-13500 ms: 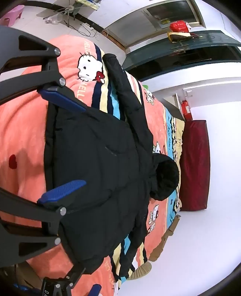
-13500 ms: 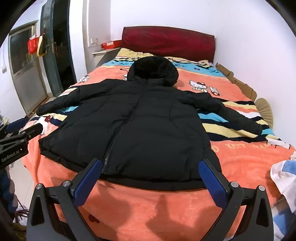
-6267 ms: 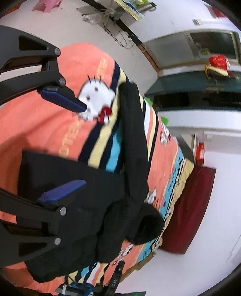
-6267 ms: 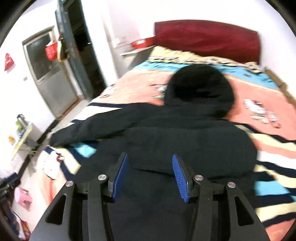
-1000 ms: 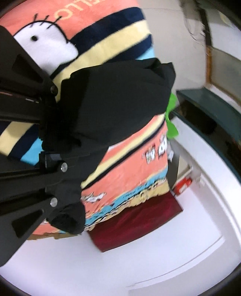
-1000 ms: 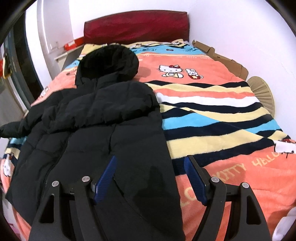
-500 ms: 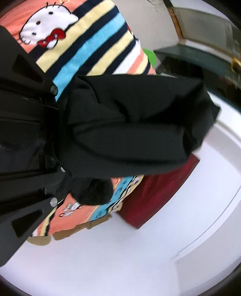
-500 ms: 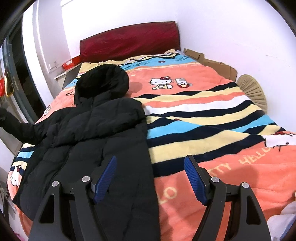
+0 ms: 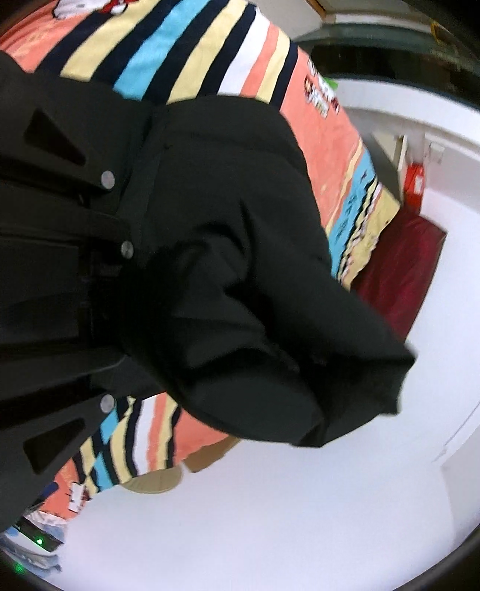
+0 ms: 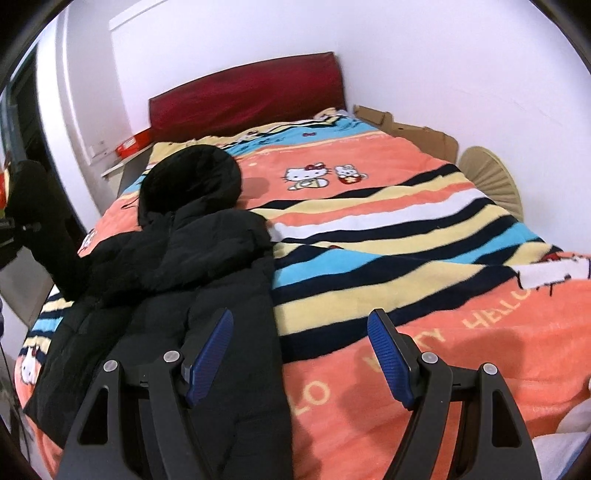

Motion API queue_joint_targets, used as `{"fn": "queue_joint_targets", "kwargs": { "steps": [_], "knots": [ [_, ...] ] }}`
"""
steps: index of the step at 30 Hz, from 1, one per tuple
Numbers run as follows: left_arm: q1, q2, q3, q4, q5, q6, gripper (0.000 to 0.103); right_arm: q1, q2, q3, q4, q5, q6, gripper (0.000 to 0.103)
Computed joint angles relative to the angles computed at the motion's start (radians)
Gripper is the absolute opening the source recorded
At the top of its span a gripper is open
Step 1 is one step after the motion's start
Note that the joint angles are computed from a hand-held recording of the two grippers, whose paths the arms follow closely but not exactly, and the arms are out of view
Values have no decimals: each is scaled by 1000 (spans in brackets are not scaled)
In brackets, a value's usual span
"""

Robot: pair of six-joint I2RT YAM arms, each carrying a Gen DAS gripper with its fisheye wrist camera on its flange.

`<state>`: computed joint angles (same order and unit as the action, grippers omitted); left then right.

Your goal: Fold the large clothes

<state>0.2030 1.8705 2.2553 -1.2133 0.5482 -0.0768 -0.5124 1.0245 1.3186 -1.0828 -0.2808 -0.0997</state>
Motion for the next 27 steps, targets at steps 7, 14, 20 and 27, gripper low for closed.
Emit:
{"fn": "queue_joint_targets", "kwargs": {
  "steps": [7, 14, 20, 27],
  "knots": [
    [-174, -67, -281, 141, -118, -15, 5, -50, 21, -84, 49, 15, -11, 75],
    [-290, -15, -432, 252, -247, -72, 7, -50, 34, -110, 75, 34, -13, 75],
    [-306, -35, -463, 260, -256, -52, 21, -64, 43, -110, 84, 23, -6, 75],
    [-308, -82, -407, 179, -205, -15, 49, -90, 30, -100, 82, 21, -4, 77]
  ]
}}
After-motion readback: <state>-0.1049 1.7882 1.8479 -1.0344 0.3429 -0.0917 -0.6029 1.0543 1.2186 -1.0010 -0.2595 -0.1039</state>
